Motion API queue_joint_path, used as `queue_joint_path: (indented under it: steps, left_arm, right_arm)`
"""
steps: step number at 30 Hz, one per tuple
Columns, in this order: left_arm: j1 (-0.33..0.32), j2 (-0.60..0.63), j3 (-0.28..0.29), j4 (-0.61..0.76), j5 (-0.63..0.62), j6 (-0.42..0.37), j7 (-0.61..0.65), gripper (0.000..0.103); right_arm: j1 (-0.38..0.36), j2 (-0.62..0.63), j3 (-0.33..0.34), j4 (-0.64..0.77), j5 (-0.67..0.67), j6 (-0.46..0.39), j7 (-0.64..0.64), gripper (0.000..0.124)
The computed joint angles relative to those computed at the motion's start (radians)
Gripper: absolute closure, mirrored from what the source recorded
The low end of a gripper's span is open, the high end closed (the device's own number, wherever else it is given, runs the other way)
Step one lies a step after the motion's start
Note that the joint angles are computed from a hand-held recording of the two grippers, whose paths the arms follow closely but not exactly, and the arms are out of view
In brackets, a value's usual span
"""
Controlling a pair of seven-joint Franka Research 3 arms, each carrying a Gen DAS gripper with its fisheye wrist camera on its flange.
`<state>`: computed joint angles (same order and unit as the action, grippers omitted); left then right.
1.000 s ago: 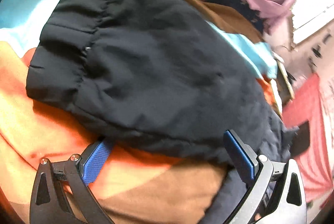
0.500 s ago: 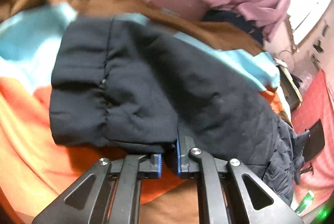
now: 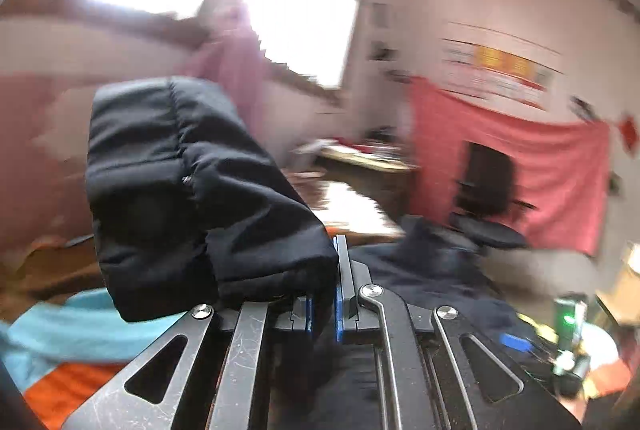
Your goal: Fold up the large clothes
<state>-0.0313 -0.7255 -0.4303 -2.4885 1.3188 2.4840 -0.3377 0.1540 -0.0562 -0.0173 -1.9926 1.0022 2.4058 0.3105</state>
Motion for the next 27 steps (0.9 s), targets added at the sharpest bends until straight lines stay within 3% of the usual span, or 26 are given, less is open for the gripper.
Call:
queue_joint_path:
  steps: [3,7,12,15,21,24,27]
  left_arm:
    - [0.022,0.160,-0.007,0.128,0.109,0.096,-0.001,0.098]
    - [-0.011,0.396,0.001,0.294,0.198,0.176,0.008,0.098]
    - [-0.080,0.644,0.049,0.456,0.138,0.252,0.154,0.098]
    - [-0.120,0.772,0.083,0.536,0.040,0.287,0.292,0.098]
    - [-0.133,0.925,0.113,0.600,-0.332,0.385,0.609,0.097]
    - [-0.109,0.916,0.117,0.553,-0.490,0.446,0.701,0.096]
    - [-0.108,0.889,0.119,0.505,-0.599,0.486,0.775,0.088]
  right_arm:
    - [-0.023,0.009,-0.021,0.032,0.009,-0.008,0.006,0.045]
    - [-0.069,0.040,-0.044,0.090,0.003,-0.022,0.026,0.045]
    - [-0.132,0.102,-0.057,0.172,-0.032,-0.020,0.079,0.045]
    - [-0.168,0.147,-0.058,0.227,-0.060,-0.034,0.129,0.045]
    - [-0.244,0.249,-0.044,0.350,-0.073,-0.147,0.238,0.045]
    - [-0.297,0.311,-0.030,0.425,-0.029,-0.277,0.299,0.045]
    - [-0.373,0.400,-0.006,0.525,0.066,-0.481,0.390,0.045]
